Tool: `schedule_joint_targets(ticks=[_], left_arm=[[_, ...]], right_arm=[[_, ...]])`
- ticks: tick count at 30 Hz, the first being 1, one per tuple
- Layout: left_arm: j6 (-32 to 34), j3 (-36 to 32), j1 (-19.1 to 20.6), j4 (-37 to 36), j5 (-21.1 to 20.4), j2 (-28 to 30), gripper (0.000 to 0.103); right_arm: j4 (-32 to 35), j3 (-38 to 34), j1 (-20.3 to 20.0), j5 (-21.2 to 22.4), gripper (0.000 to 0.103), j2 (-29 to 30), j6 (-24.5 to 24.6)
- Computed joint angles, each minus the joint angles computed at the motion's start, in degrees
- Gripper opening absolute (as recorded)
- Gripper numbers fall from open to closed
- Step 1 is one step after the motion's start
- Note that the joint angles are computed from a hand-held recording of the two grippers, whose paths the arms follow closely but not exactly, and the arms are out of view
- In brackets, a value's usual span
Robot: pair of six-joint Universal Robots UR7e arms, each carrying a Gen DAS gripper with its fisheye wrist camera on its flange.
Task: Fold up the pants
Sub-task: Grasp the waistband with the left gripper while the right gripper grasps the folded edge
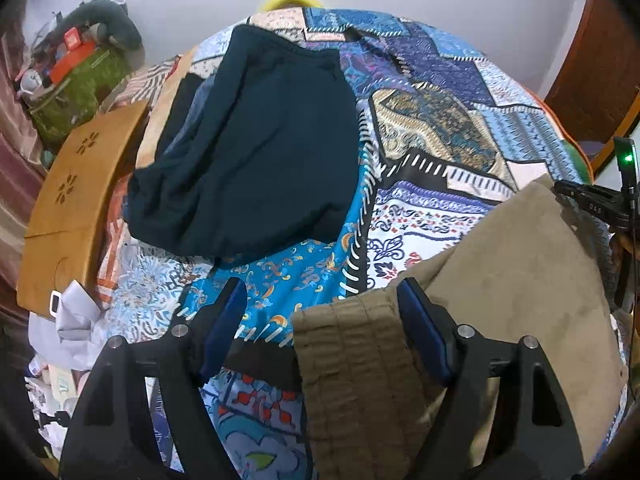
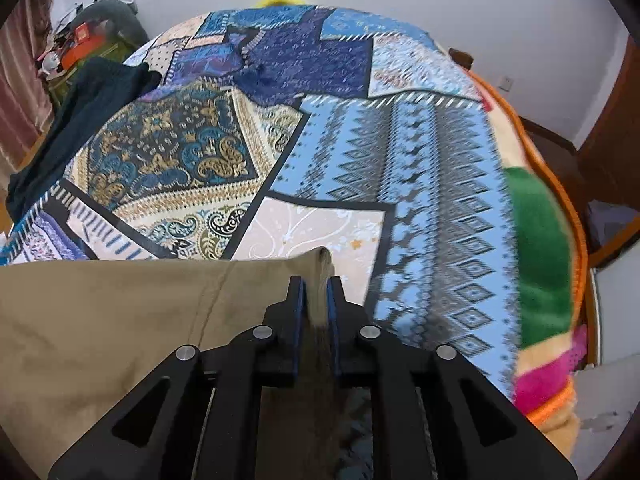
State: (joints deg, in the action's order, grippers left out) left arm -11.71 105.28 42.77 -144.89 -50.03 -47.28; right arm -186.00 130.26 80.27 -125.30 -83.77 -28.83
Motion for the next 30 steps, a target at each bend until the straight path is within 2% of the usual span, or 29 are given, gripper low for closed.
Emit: schedule_joint_targets(ticks=[2, 7, 8, 10, 11, 15, 21, 25, 28, 30], left_arm=[[1.41, 0.15, -0.91, -0.23, -0.20, -0.80, 0.079], [4.12, -0.91, -2.64, -0.97, -4.14, -1.55, 0.080], [4.35, -1.29, -2.92, -0.78, -4.67, -1.40, 0.082], [4.30, -2.11, -3.35, 0.10, -6.33, -1.08, 0.092], [4.01, -2.58, -3.44, 0.61, -7.22, -0.81, 0.094], [2.40, -4.51, -3.23, 3.30, -8.99, 0.80, 0.096], [1.09, -6.35, -2.13, 8.88, -8.49, 3.26, 0.096], [0.56, -6.62, -1.27, 12.46, -8.33, 4.01, 0.096], [2.80, -5.09, -1.99, 12.13, -6.05, 3.84, 0.097], [4.35, -3.42, -2.90, 10.84, -4.38, 3.39, 0.098]], right_arm=[[1.71, 0.35, 1.21, 1.08, 0.014, -2.22, 0.05], [5.22, 1.33, 4.78, 6.39, 0.043, -6.68, 1.72], [5.96, 1.34, 5.69, 7.16, 0.045, -6.91, 2.00], [7.36, 1.40, 7.59, 8.70, 0.054, -6.82, 2.23], [7.83, 1.39, 8.32, 9.15, 0.056, -6.55, 2.31], [9.53, 1.20, 10.17, 11.45, 0.067, -4.53, 3.31], [13.46, 1.14, 10.54, 14.38, 0.069, -0.35, 4.81], [17.28, 1.21, 9.85, 13.33, 0.069, 1.76, 5.17], [22.65, 1.48, 8.41, 13.66, 0.069, 1.55, 6.26], [20.77, 3.24, 7.82, 14.58, 0.069, 0.28, 5.25]])
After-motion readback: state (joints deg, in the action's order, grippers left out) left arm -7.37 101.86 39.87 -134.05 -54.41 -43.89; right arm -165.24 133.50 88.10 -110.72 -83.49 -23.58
